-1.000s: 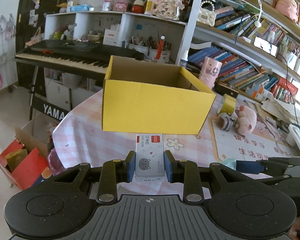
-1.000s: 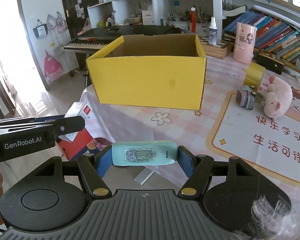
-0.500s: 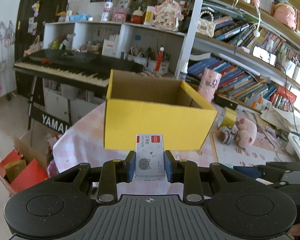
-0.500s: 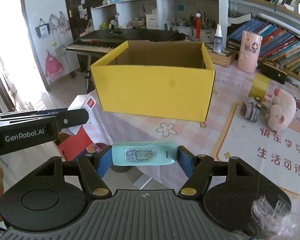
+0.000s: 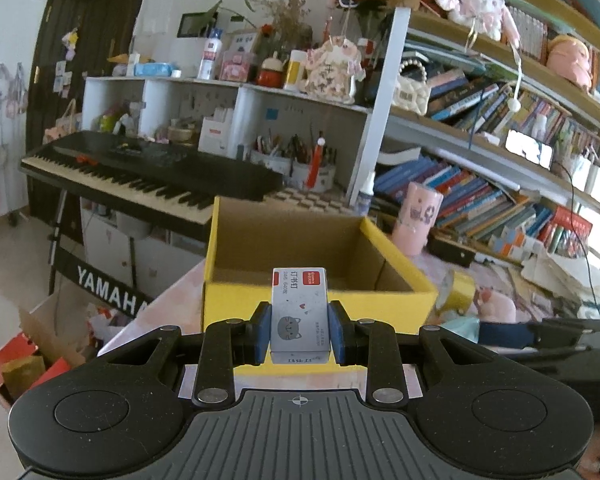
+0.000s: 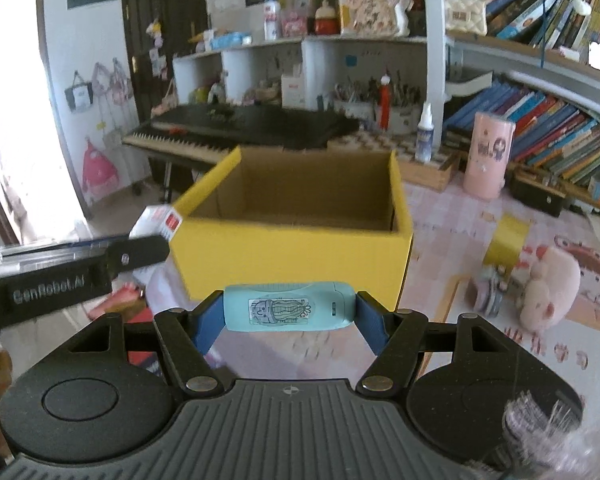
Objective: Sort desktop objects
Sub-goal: 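Carry the white card and green USB stick over the yellow box with both tools, then open the left gripper to drop the card while the right gripper releases the USB stick into the box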
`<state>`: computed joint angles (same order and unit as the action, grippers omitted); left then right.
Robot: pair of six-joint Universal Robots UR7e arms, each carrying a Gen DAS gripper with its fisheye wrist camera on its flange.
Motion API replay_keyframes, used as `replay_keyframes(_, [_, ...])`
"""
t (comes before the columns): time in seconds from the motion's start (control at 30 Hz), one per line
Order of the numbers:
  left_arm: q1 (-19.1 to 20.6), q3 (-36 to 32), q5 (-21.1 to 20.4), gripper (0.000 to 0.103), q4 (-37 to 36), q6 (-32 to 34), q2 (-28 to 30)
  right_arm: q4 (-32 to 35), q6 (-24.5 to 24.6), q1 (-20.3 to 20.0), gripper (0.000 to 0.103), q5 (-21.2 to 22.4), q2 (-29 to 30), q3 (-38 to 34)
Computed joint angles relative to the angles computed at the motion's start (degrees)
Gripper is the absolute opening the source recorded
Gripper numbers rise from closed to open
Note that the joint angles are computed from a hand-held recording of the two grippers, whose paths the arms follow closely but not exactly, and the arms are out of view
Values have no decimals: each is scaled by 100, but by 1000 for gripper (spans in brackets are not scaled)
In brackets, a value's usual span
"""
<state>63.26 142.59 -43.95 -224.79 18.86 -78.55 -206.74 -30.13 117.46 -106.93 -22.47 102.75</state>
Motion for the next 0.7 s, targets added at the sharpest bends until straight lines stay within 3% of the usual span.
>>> replay_keyframes(0.27, [356, -761, -353, 29, -10, 234, 496, 255, -225, -123, 67, 213, 117, -768])
replay_keyframes(0.7, [698, -1751, -174, 29, 417, 491, 1214, 1389, -528, -386, 67, 517, 464, -2056])
